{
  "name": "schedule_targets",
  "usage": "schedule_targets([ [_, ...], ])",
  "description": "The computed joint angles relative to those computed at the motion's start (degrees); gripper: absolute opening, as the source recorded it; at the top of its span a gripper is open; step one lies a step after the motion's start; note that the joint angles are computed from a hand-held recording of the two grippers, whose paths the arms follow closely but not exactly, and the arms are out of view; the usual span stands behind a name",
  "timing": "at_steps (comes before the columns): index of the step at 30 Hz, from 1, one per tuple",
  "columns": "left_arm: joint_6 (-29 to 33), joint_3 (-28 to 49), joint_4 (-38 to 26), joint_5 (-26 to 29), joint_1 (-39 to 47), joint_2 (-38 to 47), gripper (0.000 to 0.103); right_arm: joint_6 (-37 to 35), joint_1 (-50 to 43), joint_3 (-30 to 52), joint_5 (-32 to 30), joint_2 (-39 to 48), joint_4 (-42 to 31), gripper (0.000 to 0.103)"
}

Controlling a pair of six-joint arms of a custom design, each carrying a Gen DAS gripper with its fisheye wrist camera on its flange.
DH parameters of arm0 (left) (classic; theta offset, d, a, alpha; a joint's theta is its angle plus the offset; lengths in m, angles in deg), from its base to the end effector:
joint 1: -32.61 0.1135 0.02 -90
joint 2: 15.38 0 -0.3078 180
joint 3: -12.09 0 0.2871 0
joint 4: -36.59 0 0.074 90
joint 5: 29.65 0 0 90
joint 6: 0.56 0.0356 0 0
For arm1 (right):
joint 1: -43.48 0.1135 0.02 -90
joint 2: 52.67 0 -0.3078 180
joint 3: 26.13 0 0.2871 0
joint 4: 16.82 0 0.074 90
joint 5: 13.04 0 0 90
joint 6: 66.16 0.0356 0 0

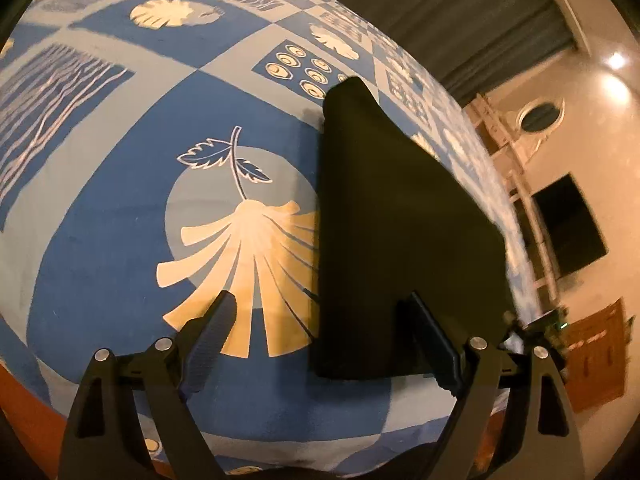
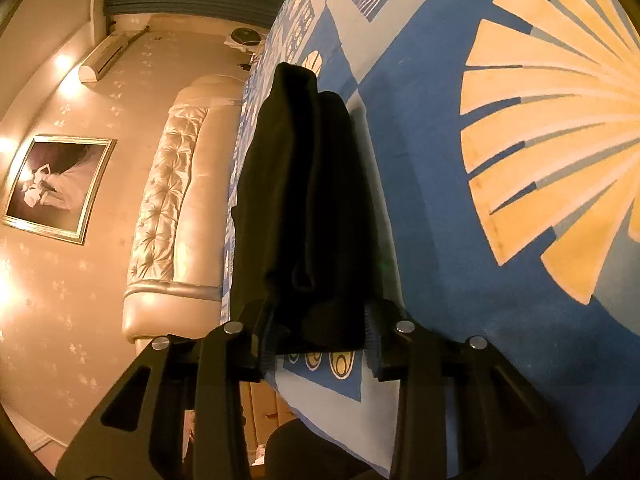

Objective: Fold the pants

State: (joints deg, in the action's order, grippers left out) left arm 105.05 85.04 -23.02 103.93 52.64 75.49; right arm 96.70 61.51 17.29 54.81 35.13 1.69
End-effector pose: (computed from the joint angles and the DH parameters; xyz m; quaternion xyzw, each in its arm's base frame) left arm 0.3085 0.0863 0.2355 0.0047 0.9239 -0.3204 0.2089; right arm 0.2903 0.1086 0.1736 0.2924 0.7852 0.4855 0.2495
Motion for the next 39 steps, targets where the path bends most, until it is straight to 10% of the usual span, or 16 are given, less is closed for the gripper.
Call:
schedule_targets([
  [12, 4.9, 4.3, -10.1, 10.7, -1.3, 6.7, 0.084, -0.1, -0.1, 0.4, -0.4, 0.4, -0.2, 0.034],
  [14, 7.9, 4.7, -12.4, 8.6, -2.9, 6.8, 0.062, -0.3, -0.2, 0.4, -0.6, 0.3, -0.4, 0.034],
  [22, 11.1, 6.9, -17.7, 10.6, -1.5, 9.8, 0.034, -0.7, 0.3, 0.9, -0.4, -0.5, -1.5, 0.032],
  [34, 14.7, 6.5, -19.4, 11.4, -1.2, 9.9, 0.032, 0.6, 1.3, -2.5, -0.4, -2.2, 1.5, 0.030],
  [39, 17.2, 6.1, -18.1, 12.5, -0.4, 8.7, 0.042, -6.4, -0.2, -0.1, -3.0, -3.4, -6.3, 0.051],
])
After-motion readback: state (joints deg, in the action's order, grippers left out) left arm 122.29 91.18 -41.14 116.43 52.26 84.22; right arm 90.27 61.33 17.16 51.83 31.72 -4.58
